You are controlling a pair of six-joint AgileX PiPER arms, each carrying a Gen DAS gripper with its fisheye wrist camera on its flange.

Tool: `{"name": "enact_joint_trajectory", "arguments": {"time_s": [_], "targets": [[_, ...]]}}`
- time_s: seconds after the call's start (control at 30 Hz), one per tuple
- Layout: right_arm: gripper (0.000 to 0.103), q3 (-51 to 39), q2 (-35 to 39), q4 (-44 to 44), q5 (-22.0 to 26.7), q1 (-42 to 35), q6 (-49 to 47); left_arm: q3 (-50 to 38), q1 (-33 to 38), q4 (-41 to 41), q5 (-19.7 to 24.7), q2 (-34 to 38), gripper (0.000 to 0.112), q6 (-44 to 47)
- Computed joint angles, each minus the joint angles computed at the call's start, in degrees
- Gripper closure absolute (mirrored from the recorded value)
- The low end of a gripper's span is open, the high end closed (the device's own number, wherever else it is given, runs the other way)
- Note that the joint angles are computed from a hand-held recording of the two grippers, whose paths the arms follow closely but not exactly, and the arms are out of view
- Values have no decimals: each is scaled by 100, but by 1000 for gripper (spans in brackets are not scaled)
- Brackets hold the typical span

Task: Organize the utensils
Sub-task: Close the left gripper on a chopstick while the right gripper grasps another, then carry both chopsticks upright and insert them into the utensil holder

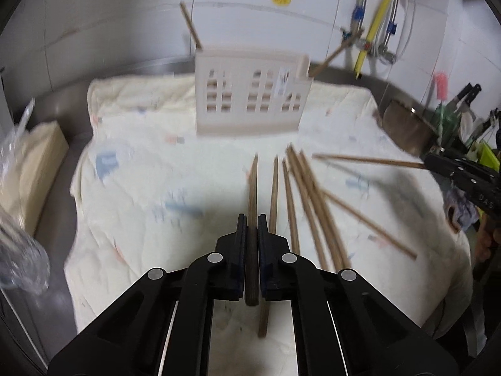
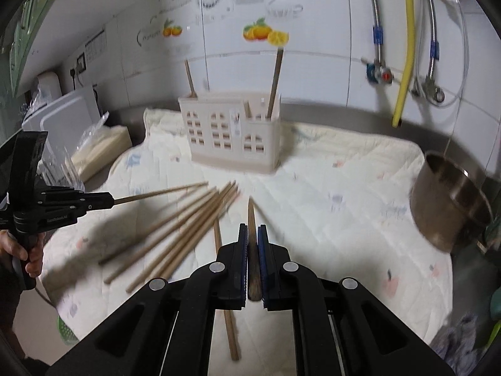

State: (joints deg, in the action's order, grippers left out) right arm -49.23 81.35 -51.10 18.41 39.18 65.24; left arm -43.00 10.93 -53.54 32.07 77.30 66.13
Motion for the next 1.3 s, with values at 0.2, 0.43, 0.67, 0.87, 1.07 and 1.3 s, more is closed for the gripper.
{"name": "enact_joint_trajectory", "arguments": {"time_s": [0.2, 0.43, 0.67, 0.87, 1.07, 1.3], "targets": [[97, -681, 168, 987, -154, -320, -1204, -816, -129, 335, 282, 176, 107, -541], [97, -2035, 684, 3324, 190, -667, -3936, -1840, -346, 833, 593, 532, 107, -1194], [97, -3474, 1060, 4576, 916, -931, -5505, -2800, -310, 1082, 1089, 643, 107, -1574], [97, -4645, 1456, 4796, 1402, -1030, -5892, -3936, -326, 1244, 1321, 828, 107, -1975], [97, -5724, 1944, 4771, 1821, -1104, -5945, -5563, -457, 1647, 1445, 1517, 107, -2736], [97, -6871, 2689, 4612, 2263, -1198, -5887, -7048, -644, 2393, 1237, 2480, 107, -3763]]}}
